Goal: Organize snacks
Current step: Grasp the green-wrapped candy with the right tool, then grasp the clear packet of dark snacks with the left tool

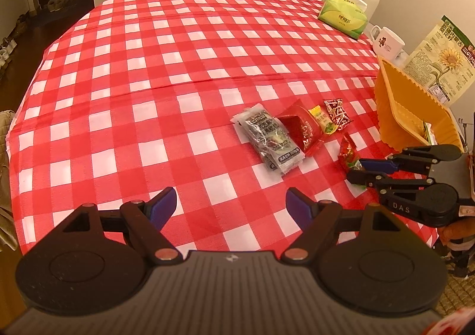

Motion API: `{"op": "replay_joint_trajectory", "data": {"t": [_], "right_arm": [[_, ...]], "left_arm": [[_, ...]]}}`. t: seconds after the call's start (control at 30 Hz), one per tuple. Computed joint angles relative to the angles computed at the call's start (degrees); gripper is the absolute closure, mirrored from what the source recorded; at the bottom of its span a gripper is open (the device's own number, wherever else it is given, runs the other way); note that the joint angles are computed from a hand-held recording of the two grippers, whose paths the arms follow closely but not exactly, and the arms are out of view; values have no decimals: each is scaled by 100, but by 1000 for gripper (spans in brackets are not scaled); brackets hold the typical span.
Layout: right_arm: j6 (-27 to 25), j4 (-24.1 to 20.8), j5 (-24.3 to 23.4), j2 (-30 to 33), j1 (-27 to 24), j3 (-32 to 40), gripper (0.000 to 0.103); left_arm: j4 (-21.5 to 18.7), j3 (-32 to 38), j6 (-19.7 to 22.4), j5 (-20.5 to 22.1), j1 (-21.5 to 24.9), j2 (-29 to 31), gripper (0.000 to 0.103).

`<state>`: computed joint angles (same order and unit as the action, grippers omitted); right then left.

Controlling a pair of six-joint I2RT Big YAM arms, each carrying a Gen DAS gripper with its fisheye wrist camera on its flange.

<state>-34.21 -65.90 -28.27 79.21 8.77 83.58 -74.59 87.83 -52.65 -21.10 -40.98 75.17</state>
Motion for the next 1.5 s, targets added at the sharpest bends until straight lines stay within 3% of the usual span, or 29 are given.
{"op": "replay_joint_trajectory", "data": {"t": [0.3, 0.7, 1.0, 1.3, 1.5], "right_arm": [[709, -423, -320, -84, -256, 177, 83], [1277, -517, -572, -275, -666, 329, 83], [1725, -622, -898, -329, -1022, 425, 83], [1444, -938, 79, -427, -984, -7, 82], [1319, -846, 227, -539, -979, -181, 77]], "left_arm": [[233, 136, 296, 143, 98, 233, 25], [689, 581, 1001, 426, 150, 735, 30], [702, 740, 1119, 515, 243, 982, 30], [738, 734, 1156, 632, 253, 1015, 30], [682, 680, 1099, 628, 272, 972, 29]]}}
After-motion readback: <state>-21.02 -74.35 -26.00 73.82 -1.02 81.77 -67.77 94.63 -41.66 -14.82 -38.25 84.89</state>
